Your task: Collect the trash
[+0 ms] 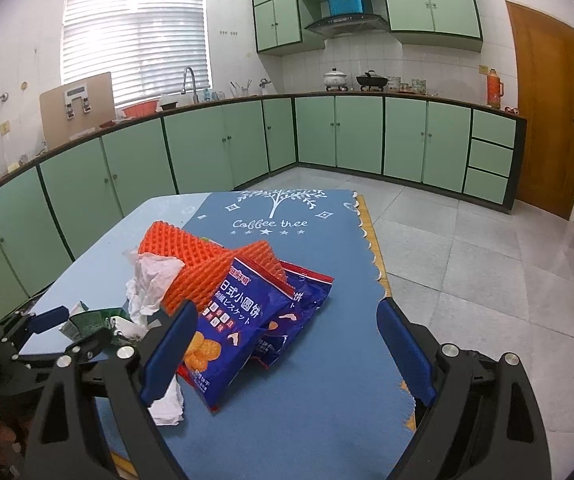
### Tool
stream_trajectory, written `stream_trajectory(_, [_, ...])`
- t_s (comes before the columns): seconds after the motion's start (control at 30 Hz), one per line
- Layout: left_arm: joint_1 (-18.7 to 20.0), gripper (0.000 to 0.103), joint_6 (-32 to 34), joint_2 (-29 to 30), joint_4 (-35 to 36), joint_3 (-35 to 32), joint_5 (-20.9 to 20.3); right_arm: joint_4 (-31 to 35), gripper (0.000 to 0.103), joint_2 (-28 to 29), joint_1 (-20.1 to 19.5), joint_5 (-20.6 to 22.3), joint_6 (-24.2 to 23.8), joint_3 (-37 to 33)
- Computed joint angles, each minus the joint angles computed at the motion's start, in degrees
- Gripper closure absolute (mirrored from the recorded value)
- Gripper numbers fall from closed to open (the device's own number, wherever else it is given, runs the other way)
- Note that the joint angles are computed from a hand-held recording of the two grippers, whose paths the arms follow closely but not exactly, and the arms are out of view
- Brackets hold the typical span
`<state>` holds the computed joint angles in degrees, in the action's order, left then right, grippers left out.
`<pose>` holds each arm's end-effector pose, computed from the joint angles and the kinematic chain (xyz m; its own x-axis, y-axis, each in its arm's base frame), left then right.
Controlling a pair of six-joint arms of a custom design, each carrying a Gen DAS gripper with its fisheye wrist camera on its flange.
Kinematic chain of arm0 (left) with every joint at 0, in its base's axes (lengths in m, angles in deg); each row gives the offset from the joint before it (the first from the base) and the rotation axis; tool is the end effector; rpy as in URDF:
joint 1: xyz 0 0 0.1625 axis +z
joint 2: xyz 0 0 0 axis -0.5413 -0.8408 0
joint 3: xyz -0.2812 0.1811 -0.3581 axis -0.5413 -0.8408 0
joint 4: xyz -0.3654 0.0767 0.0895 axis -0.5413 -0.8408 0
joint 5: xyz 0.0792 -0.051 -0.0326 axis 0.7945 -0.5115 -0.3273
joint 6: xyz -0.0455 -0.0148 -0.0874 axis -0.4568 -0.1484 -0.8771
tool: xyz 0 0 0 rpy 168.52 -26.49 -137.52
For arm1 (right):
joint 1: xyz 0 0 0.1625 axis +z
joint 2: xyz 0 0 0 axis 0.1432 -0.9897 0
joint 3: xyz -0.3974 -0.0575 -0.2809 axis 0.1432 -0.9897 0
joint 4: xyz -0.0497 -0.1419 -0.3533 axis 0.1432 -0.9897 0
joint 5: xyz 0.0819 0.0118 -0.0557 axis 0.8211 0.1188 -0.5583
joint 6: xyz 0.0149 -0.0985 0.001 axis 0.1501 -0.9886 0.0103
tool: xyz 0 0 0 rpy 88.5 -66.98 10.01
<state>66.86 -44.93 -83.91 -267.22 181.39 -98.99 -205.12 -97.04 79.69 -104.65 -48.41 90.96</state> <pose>-0.3256 -0.4846 0.0645 -0.6926 0.0977 -0.7146 0.5893 0.6480 -0.4825 0.0901 -0.4688 0.3016 -0.7670 -0.0374 0.6405 -0.5690 0.5009 -0.6522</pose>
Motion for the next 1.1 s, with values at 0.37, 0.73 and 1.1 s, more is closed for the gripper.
stream_trajectory(0.37, [1.8,0.022,1.1,0.0,-1.8,-2.4,1.0,0.2,0.014,0.4,-0.1,-0.7,-0.4,-0.5])
stream_trajectory(0.73, [1.5,0.022,-0.7,-1.9,0.7,0.4,1.7,1.2,0.014,0.4,-0.5,-0.4,0.1,-0.6])
stream_trajectory(1.1, [2.8,0.022,-8.2,-4.9,6.2,3.7,1.9,1.6,0.014,0.5,-0.3,-0.8,-0.2,-0.7])
